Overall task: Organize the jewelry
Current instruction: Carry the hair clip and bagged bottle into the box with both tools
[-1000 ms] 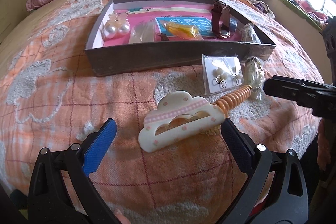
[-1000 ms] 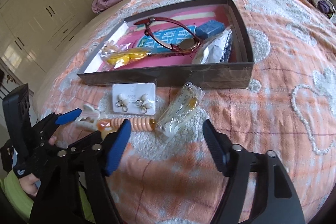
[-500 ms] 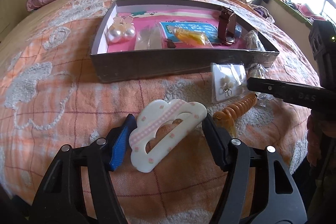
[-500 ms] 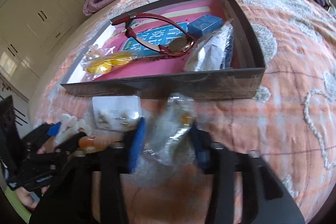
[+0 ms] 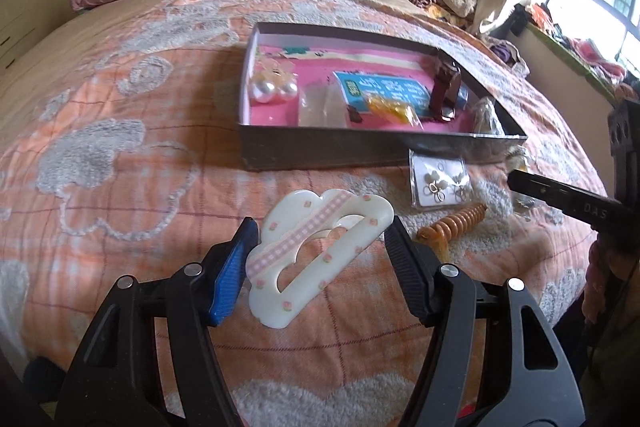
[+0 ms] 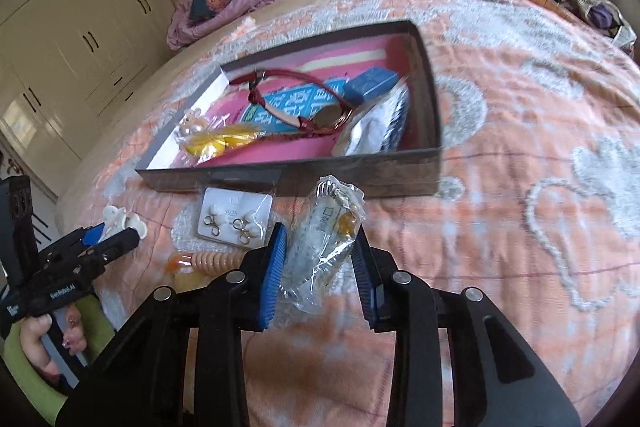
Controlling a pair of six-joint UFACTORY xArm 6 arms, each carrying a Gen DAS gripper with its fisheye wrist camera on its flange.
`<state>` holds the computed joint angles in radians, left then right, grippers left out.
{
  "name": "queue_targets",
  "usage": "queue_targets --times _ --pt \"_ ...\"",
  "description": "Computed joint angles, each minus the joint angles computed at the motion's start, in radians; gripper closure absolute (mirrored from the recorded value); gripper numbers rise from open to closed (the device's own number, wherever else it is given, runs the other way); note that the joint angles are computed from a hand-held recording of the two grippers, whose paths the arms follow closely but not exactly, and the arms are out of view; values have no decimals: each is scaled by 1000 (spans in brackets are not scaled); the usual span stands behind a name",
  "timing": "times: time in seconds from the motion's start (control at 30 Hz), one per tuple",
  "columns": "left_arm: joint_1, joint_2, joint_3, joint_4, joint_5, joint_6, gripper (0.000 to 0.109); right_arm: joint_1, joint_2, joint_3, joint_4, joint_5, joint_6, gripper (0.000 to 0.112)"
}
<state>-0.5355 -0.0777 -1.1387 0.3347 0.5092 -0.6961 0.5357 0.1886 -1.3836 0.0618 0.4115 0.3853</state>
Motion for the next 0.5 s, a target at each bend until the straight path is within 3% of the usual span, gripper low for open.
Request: queue_targets --times 0.5 --pt "31 -30 -23 61 -13 -64 51 -18 -83 50 -131 -61 82 81"
